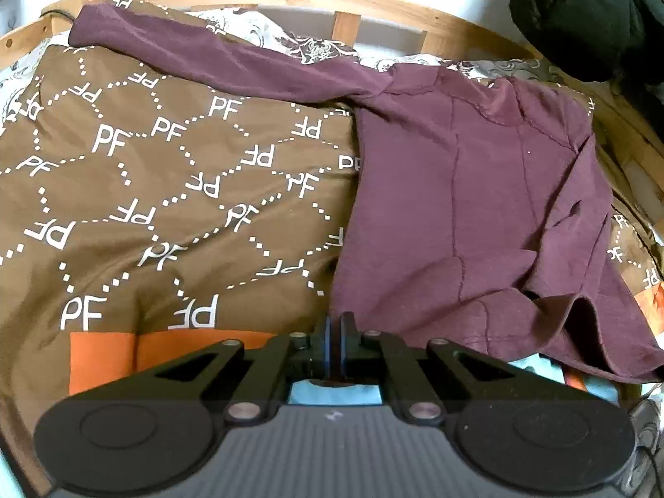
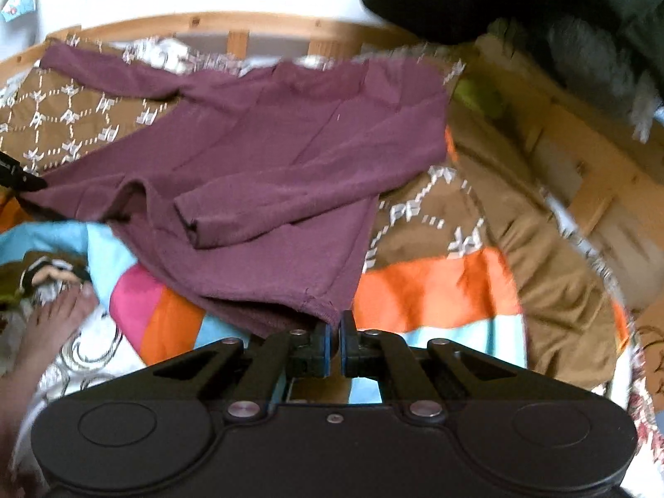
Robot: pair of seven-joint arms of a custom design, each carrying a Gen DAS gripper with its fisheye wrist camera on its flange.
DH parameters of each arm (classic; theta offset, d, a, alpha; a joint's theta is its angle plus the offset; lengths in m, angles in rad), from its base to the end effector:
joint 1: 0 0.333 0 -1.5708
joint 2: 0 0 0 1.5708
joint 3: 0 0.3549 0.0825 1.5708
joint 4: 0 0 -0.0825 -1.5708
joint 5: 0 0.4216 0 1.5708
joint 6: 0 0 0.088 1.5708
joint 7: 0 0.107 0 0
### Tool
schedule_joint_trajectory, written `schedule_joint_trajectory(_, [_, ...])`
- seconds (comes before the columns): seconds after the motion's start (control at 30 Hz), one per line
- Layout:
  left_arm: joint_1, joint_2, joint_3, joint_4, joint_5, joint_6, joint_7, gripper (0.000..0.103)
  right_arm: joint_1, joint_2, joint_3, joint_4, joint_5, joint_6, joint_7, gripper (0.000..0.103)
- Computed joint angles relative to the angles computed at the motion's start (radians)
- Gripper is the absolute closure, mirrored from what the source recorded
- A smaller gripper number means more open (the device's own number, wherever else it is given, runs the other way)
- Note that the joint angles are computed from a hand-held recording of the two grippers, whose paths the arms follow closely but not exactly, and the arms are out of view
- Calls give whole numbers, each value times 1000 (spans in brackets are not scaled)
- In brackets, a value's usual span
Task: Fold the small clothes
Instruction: 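Grasp the other sleeve cuff with the left tool and lift it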
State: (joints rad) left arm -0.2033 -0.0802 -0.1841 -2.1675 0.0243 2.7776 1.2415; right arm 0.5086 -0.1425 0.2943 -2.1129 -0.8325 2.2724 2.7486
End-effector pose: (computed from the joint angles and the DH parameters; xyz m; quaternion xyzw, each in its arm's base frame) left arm 0.5518 -0.2290 0.5296 -0.6375 0.6924 -0.3011 0.1534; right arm 0.4057 0.4034 0.5367 -0.6822 0.6214 -0.3286 0.2010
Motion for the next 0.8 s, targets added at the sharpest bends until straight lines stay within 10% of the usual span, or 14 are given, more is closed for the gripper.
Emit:
schedule_joint_trajectory(0.33, [3, -3, 6, 11, -25, -21, 25, 89, 5, -39, -21, -25, 213, 62, -159, 71])
schedule_joint_trajectory(0.53, [24, -8, -3, 28, 61, -36, -68, 33, -63, -49, -3, -27, 206, 164, -148, 48])
schedule_joint_trajectory(0.8, [62, 17, -17, 142, 333, -139, -307, 2, -42, 155, -63, 105, 170, 296, -334, 28])
